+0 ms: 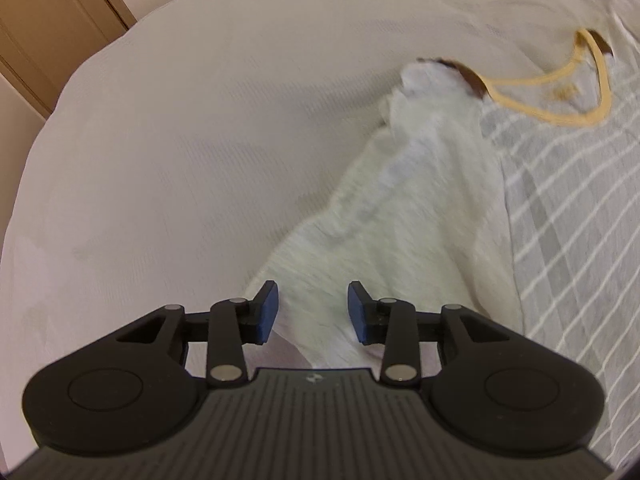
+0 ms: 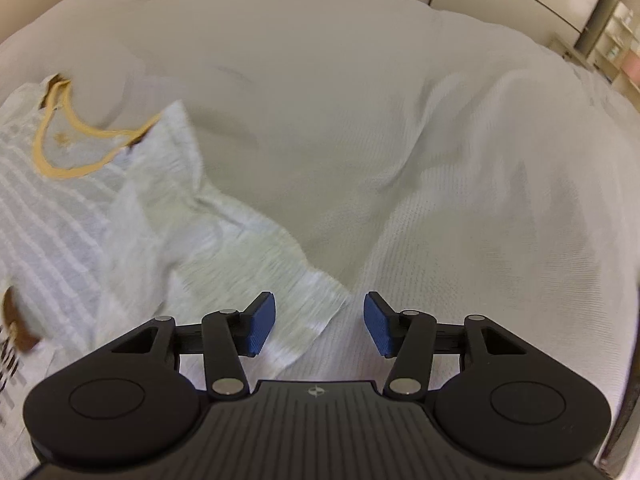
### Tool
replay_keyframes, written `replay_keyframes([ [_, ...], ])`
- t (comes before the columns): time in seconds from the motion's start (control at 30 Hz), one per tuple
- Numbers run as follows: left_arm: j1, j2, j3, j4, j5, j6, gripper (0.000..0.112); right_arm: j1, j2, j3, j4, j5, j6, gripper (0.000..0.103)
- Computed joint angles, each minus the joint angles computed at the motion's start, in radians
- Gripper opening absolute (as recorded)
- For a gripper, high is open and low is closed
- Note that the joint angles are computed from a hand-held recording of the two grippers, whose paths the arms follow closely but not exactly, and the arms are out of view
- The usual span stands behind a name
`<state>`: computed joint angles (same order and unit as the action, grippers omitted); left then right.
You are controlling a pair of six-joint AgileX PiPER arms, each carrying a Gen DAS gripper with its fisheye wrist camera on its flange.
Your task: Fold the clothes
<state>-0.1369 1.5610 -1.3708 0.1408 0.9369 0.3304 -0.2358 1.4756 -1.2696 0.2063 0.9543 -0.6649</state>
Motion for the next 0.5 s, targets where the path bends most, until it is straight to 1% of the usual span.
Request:
replay_keyframes([
  [0.07, -0.003, -0.017, 0.022, 0.01, -0.001, -0.006, 0.033, -0.009, 0.023, -0.016, 0.016, 0.013, 0.03, 0.049],
  [0.1, -0.001, -0.023, 0.023, 0.01, 0.005, -0.004, 0.033, -0.017, 0.036, -0.027, 0.026, 0.026, 0.044, 0.027],
  [0.13, -0.003, -0.027, 0.022, 0.012, 0.009, -0.006, 0.034, -0.015, 0.035, -0.031, 0.017, 0.028, 0.059, 0.0],
  [0.2, -0.012, -0.027, 0.02, 0.022, 0.015, -0.02, 0.034, 0.017, -0.001, -0.022, -0.058, 0.003, 0.091, 0.0],
  [0.3, -0.027, -0.021, 0.014, 0.035, 0.022, -0.041, 0.034, 0.082, -0.08, 0.025, -0.258, -0.096, 0.191, 0.0],
  [0.33, -0.035, -0.017, 0.013, 0.042, 0.023, -0.052, 0.034, 0.083, -0.087, 0.026, -0.283, -0.104, 0.219, 0.0],
  [0.4, -0.049, -0.02, 0.018, 0.056, 0.026, -0.07, 0.034, 0.065, -0.082, 0.012, -0.268, -0.087, 0.22, 0.001],
  [0.43, -0.05, -0.025, 0.024, 0.058, 0.027, -0.072, 0.035, 0.07, -0.086, 0.017, -0.282, -0.089, 0.225, 0.009],
  [0.47, -0.052, -0.029, 0.029, 0.062, 0.027, -0.077, 0.036, 0.072, -0.106, 0.036, -0.31, -0.104, 0.247, 0.013],
  [0.5, -0.055, -0.031, 0.034, 0.066, 0.026, -0.085, 0.037, 0.061, -0.121, 0.052, -0.311, -0.114, 0.269, 0.02],
])
